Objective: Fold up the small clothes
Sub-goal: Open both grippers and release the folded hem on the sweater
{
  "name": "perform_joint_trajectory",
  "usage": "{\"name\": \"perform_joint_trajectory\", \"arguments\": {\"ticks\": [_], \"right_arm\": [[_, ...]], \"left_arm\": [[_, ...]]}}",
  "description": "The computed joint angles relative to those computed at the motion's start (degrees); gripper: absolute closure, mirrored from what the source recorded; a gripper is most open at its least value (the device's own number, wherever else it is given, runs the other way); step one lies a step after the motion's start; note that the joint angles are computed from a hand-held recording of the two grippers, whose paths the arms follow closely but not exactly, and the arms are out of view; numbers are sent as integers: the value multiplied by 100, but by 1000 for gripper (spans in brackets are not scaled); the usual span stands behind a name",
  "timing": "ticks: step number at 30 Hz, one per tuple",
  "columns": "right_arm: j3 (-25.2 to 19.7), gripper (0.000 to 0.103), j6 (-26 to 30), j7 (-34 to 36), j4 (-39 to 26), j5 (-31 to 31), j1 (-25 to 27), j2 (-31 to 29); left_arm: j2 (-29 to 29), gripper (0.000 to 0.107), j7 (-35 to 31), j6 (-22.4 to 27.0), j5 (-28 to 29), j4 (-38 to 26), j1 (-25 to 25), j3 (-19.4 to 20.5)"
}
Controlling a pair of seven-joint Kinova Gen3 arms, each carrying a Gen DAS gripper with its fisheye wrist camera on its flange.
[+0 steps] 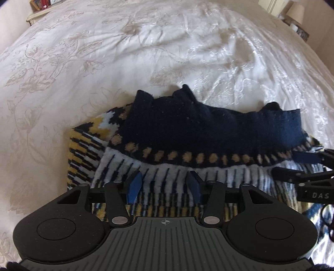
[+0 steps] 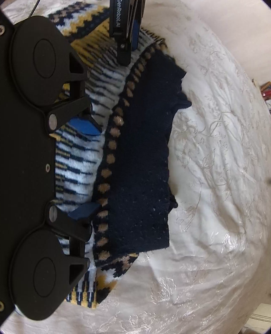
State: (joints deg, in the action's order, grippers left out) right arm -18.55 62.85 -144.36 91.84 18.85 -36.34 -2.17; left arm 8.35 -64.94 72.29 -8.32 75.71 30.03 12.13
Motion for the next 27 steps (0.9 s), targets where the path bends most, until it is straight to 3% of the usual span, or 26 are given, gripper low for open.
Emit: {"name": "perform_joint_trajectory", "arguments": {"ticks": [7,18,23,27], "right_arm": [[138,29,-122,348,279,-185,260,-169],[47,29,58,153,300,-165,424,-285],[-4,29,334,-406,286,-143,558,-442],[147,23,-159,-745,796,-575,851,-1127]], "left_arm": [[146,59,-297,249,-52,-181,-40,-45],[306,57,-395,468,-106,-387,58,-70],[378,56,-480,590,-21,-535,45,-110],[244,56,-307,746,-118,-661,143,-111]]}}
